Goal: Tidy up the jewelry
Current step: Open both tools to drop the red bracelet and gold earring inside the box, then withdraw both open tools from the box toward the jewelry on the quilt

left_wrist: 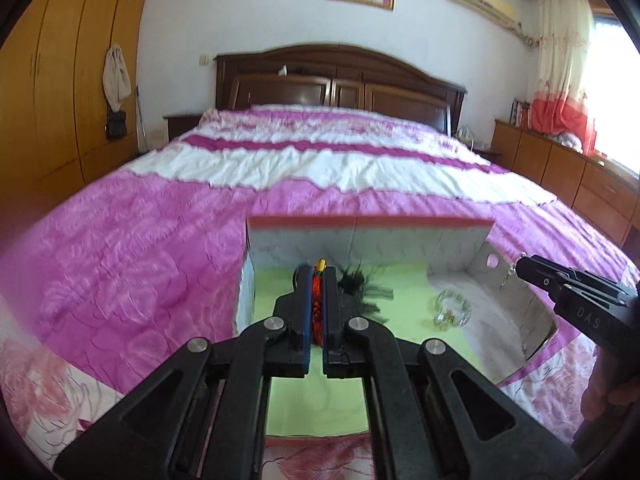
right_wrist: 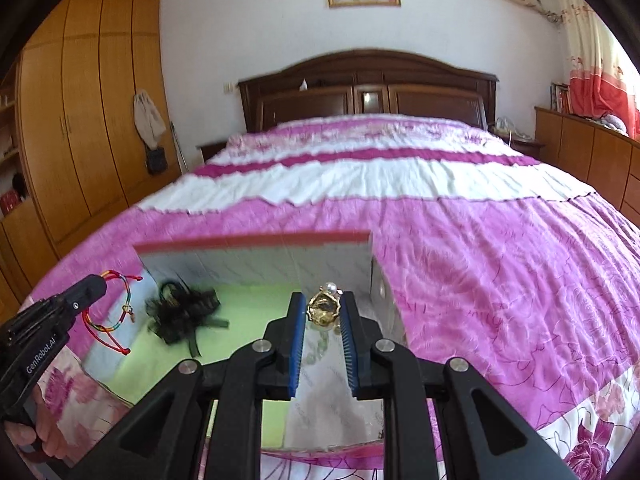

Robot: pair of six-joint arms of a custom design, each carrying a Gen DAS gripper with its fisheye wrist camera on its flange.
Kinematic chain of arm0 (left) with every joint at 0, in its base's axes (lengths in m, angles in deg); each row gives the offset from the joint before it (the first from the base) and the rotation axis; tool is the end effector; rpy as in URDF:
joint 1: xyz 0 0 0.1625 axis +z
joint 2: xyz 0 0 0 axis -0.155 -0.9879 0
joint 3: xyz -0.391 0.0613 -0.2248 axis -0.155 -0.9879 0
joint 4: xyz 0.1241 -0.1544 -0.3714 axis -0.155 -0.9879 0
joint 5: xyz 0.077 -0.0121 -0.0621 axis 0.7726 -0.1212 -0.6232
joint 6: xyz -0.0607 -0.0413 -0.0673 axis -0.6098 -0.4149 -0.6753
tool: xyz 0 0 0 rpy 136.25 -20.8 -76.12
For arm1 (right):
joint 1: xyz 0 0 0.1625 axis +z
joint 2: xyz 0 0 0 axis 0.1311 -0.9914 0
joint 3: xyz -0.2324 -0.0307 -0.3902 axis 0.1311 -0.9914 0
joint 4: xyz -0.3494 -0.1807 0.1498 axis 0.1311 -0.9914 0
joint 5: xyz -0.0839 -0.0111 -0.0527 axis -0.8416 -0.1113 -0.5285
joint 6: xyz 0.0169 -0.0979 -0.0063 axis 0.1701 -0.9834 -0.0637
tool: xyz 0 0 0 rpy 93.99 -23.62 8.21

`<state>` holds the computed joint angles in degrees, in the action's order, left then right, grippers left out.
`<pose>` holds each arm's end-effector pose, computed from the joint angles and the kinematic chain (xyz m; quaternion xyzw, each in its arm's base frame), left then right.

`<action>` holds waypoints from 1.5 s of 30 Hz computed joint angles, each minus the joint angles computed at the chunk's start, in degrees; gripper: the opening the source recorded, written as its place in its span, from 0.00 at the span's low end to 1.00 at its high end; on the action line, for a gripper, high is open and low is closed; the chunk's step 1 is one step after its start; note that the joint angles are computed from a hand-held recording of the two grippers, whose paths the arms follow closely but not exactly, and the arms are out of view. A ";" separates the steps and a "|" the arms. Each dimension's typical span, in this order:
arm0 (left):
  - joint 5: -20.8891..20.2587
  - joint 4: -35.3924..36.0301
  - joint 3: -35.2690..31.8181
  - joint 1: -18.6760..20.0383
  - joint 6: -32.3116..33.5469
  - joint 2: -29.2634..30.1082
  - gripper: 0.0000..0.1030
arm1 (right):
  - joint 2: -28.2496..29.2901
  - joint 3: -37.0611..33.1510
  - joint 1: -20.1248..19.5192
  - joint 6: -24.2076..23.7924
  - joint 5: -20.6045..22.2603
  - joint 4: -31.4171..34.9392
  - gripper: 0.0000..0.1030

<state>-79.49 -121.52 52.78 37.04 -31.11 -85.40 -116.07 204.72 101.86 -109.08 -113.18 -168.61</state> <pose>-0.2786 -0.4064 0.1362 0.1295 0.8052 -0.4868 0.3130 0.2612 -0.4787 0.1932 0.2634 -0.8527 0.3794 0.2440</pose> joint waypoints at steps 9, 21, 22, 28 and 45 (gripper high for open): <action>-4.31 21.56 -3.31 3.27 -11.11 -2.30 0.00 | 0.97 -1.59 -1.12 2.50 -3.83 8.94 0.19; -8.36 34.27 -5.69 4.41 -18.82 -4.21 0.03 | 1.27 -2.72 -0.63 4.92 -6.90 13.93 0.33; -8.47 34.49 -5.91 4.40 -18.75 -4.14 0.08 | 1.14 -2.62 -0.63 5.01 -6.63 13.91 0.37; -9.58 34.38 -5.29 3.56 -19.63 -4.94 0.26 | -0.12 -1.89 -0.55 6.07 -4.80 14.97 0.44; -11.68 34.56 -1.06 -2.48 -23.54 -10.73 0.31 | -9.67 5.72 0.53 10.80 2.94 11.52 0.50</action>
